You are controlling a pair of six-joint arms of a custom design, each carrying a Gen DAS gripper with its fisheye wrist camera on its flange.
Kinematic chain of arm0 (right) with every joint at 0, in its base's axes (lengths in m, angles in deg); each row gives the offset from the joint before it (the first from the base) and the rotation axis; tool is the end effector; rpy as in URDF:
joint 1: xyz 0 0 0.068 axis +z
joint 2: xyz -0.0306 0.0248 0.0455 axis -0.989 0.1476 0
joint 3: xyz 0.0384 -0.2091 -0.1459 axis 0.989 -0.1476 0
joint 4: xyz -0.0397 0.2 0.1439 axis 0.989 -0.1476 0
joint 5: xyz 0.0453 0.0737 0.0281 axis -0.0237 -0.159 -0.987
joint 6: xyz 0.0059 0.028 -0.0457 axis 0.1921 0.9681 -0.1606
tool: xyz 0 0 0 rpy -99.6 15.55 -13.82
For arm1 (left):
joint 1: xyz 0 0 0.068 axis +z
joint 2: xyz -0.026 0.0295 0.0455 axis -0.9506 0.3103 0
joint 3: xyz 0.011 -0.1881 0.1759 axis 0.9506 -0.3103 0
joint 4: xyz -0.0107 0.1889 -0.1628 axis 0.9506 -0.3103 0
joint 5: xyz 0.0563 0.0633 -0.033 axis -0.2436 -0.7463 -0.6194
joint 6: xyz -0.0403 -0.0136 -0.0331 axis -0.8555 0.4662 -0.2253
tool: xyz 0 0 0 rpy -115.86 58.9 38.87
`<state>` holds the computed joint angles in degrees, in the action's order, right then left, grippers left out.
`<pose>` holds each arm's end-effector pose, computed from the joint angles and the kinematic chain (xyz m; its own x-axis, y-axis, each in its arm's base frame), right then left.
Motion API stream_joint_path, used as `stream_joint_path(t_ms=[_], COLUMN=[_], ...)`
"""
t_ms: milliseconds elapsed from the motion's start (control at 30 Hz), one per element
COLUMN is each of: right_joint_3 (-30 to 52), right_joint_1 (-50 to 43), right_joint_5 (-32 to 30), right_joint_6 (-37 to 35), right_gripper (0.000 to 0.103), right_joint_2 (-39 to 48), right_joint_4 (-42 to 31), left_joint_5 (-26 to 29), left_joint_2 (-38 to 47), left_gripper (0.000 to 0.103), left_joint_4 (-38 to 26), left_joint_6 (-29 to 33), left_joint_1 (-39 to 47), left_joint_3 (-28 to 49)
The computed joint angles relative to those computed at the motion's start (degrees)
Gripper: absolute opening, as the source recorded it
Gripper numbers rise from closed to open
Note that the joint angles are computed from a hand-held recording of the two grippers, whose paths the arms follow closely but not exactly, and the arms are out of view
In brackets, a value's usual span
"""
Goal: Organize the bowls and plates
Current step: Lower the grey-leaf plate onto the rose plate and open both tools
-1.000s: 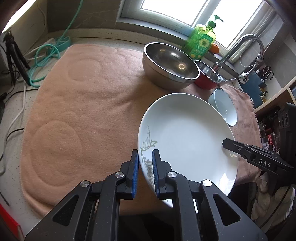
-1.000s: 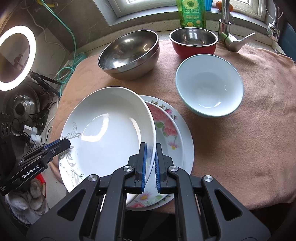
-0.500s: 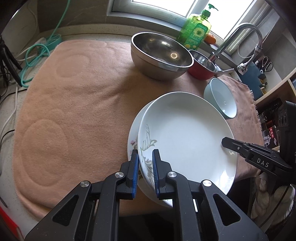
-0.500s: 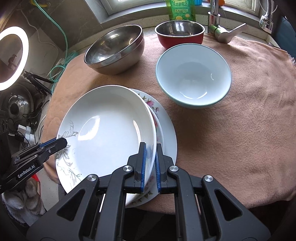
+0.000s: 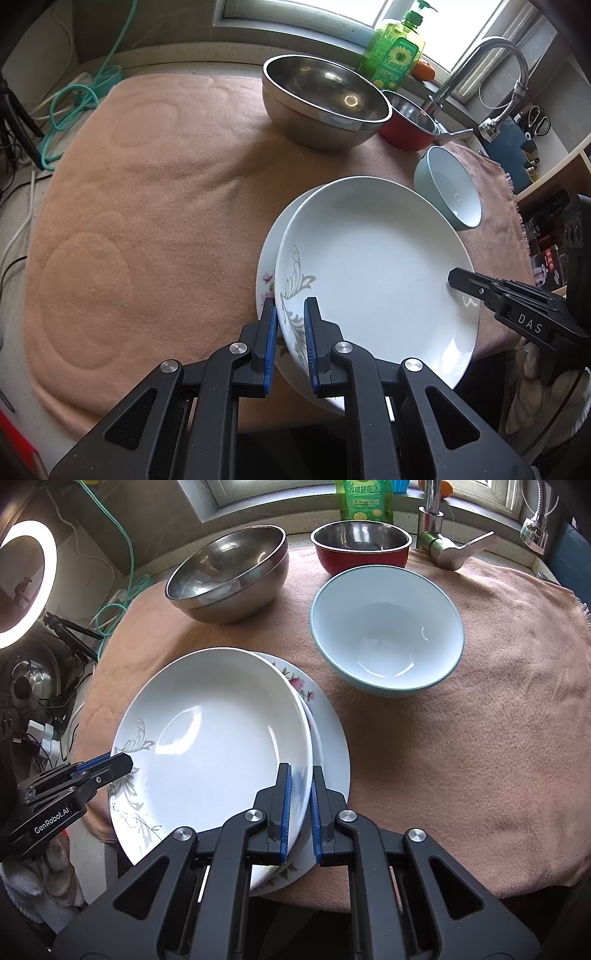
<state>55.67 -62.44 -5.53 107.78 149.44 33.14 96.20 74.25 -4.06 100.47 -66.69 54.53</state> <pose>0.2714 0.0956 0.0375 -0.9273 0.2700 -0.2593 0.2120 0.9496 0.2307 0.2795 0.0116 0.0140 -0.8927 0.2566 -0.3705 0.3646 0.8945 -0.2588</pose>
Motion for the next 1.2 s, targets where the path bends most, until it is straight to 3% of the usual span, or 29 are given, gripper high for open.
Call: stream_joint_path(t_ms=[467, 700, 1200], right_joint_3=[1.39, 2.25, 2.29], right_joint_1=[1.14, 1.86, 1.22], right_joint_5=[2.27, 3.28, 2.38], right_joint_6=[-1.40, -1.32, -1.84], right_gripper=[0.014, 0.029, 0.032], right_joint_2=[0.34, 0.89, 0.57], right_joint_4=[-2.06, -3.01, -3.11], left_joint_5=[-0.02, 0.03, -0.20], left_joint_2=[0.87, 0.86, 0.39], left_gripper=[0.012, 0.012, 0.013], left_joint_4=[-0.70, -1.21, -1.46], left_joint_6=[-0.04, 0.42, 0.66], left_joint_1=[-0.31, -0.39, -0.59], left_joint_3=[0.90, 1.29, 1.85])
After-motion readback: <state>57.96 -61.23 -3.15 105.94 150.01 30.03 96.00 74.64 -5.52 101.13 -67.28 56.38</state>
